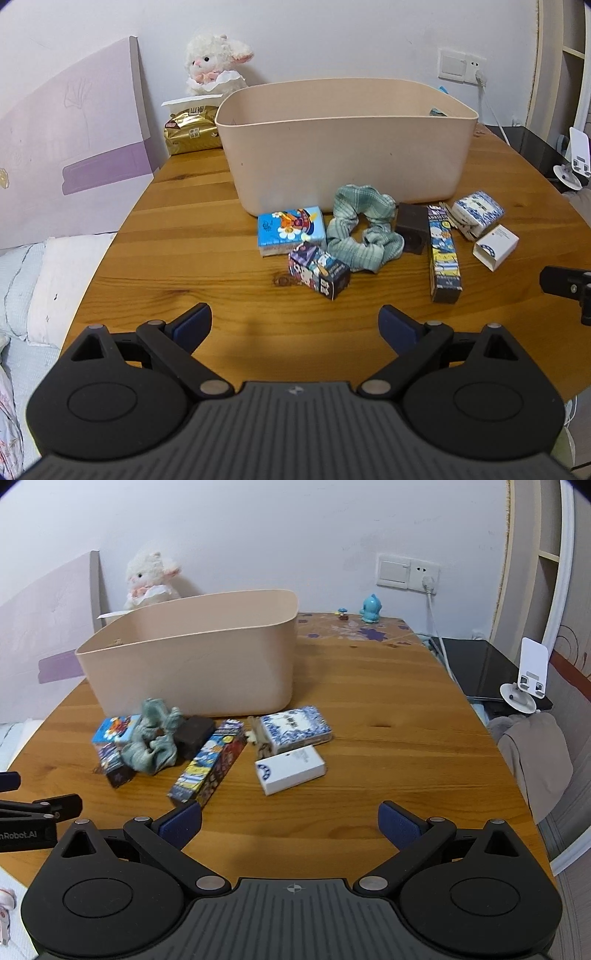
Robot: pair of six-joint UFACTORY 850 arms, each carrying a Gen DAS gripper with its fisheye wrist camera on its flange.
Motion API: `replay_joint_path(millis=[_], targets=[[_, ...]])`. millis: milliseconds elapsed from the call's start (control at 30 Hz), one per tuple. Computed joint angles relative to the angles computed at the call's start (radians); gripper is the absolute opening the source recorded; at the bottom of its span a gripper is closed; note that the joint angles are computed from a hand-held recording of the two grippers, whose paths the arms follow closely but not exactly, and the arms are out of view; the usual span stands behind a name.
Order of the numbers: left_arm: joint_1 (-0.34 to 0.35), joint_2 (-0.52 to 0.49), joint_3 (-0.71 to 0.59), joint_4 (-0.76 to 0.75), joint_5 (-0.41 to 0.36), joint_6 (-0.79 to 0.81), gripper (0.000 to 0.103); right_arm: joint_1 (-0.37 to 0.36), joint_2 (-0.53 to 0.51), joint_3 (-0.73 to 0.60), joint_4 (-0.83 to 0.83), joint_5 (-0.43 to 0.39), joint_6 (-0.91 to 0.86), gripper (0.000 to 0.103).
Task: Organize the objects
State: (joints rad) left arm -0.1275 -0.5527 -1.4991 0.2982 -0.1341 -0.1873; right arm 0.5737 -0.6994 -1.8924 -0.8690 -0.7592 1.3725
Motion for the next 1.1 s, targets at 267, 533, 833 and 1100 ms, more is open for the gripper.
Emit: replay_joint_path(millis=[267, 533, 833, 1100], targets=[[0.003, -0.074, -0.084, 0.000, 0.004, -0.005, 0.097, -0.033, -0.047, -0.046, 0.011, 0.008, -0.047, 0.098], [0.005, -0.161, -0.181, -0.099, -0.050, 0.066, 0.097, -0.069, -0.111, -0.110, 0.078, 0.042, -0.194, 0.096], [0.007, -0.231, -0.255, -0.278, -0.076, 0.180, 0.097, -0.110, -0.163, -0.176, 0.191, 0.100, -0.350, 0.094], [0.011, -0.254, -0.283, -0.281, -0.077, 0.182, 0.103, -0.120, -0.200, -0.218, 0.242, 0.107, -0.425, 0.084]])
